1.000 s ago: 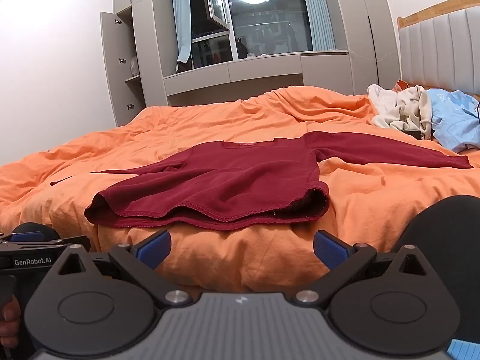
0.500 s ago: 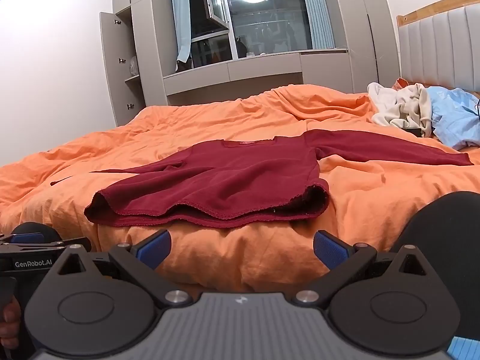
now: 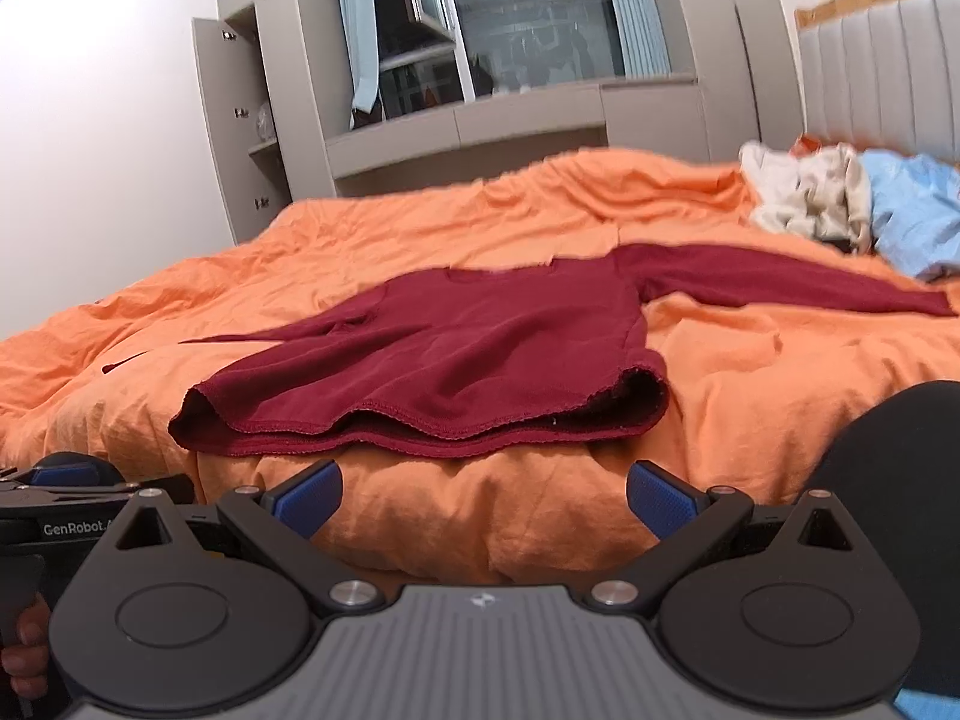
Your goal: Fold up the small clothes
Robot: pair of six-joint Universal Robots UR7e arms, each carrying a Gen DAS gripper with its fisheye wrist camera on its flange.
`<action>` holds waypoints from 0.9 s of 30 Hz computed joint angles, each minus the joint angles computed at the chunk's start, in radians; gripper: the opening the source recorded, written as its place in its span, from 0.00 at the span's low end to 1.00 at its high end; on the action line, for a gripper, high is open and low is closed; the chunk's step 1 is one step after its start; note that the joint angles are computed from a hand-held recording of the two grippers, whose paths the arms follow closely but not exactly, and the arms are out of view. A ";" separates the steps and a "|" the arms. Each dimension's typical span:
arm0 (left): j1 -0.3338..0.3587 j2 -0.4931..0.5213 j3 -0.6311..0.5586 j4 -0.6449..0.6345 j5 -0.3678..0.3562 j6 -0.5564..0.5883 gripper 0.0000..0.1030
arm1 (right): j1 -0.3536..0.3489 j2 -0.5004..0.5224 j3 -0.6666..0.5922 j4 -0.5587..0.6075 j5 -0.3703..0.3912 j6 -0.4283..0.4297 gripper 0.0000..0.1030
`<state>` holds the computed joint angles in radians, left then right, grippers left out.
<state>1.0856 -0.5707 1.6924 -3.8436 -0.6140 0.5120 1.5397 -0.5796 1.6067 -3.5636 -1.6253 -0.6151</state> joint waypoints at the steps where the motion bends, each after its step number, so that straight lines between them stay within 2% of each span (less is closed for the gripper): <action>1: -0.001 0.001 -0.014 0.012 0.000 0.006 1.00 | 0.001 -0.002 -0.018 0.033 0.001 0.014 1.00; 4: -0.004 0.005 -0.074 0.048 -0.019 0.033 1.00 | 0.001 -0.006 -0.082 0.118 0.023 0.056 1.00; 9: -0.001 0.030 -0.207 0.128 -0.093 0.081 1.00 | 0.009 0.017 -0.216 0.201 0.004 0.093 1.00; 14: 0.017 0.075 -0.369 0.307 -0.161 0.049 1.00 | 0.007 0.064 -0.364 0.264 -0.010 0.111 1.00; 24: 0.063 0.274 -0.820 0.588 -0.258 0.106 1.00 | 0.001 0.226 -0.747 0.417 -0.100 0.109 1.00; 27: 0.081 0.342 -0.970 0.691 -0.301 0.104 1.00 | 0.001 0.310 -0.893 0.399 -0.147 0.092 1.00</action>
